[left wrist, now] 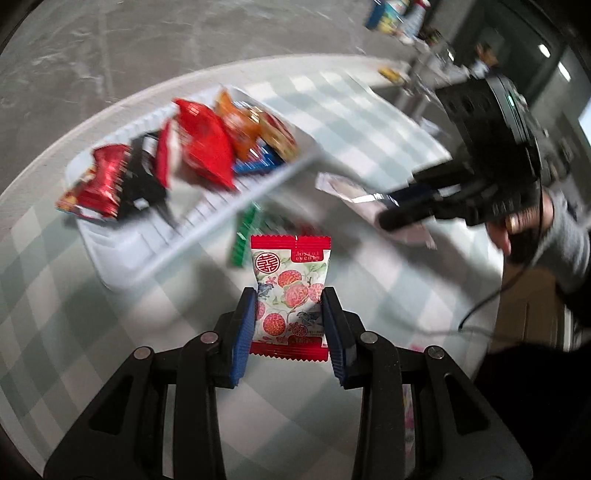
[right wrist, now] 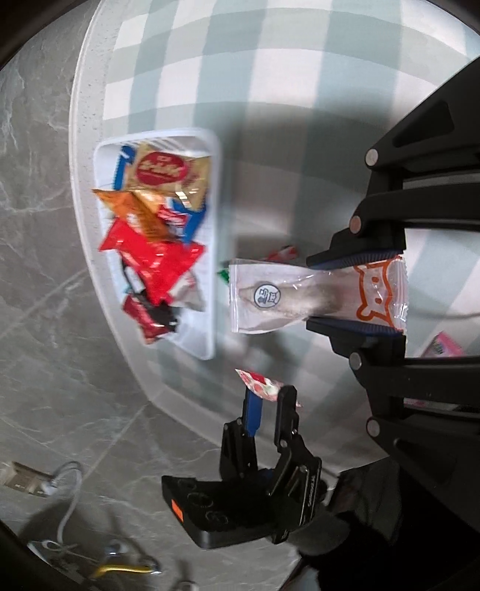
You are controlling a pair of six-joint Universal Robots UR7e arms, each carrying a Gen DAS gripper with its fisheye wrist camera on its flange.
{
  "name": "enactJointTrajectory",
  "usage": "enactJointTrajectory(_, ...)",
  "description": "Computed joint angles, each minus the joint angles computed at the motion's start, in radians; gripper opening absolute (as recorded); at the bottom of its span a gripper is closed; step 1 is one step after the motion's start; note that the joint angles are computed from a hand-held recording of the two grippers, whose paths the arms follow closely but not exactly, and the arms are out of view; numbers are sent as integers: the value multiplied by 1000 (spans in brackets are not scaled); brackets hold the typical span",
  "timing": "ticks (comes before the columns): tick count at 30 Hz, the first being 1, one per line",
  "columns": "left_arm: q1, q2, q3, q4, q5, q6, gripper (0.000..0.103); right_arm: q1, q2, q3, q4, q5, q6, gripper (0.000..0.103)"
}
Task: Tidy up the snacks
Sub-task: 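Carry both packs over the white tray and open both tools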
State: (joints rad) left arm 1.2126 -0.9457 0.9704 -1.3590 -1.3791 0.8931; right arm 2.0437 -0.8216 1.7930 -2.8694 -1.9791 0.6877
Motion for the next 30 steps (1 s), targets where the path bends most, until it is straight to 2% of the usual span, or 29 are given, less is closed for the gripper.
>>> enactJointTrajectory(5, -6, 85, -126, -6, -24, -87, 33, -28, 15, -26, -67, 2, -3, 29)
enactJointTrajectory(8, -7, 163, -246, 25, -48, -134, 33, -45, 24, -50, -82, -11, -9, 29)
enactJointTrajectory(15, -15, 303, -447, 45, -59, -228, 33, -93, 54, -92, -141, -22, -4, 29)
enactJointTrajectory(24, -31, 428, -600, 46, -49, -275, 33, -140, 88, -160, -147, -49, -11, 29)
enactJointTrajectory(28, -34, 462, -627, 26, -45, -293, 33, -151, 100, -183, -149, -62, -6, 29)
enactJointTrajectory(30, -38, 459, -604, -12, -35, -293, 33, -156, 106, -196, -140, -70, -6, 31)
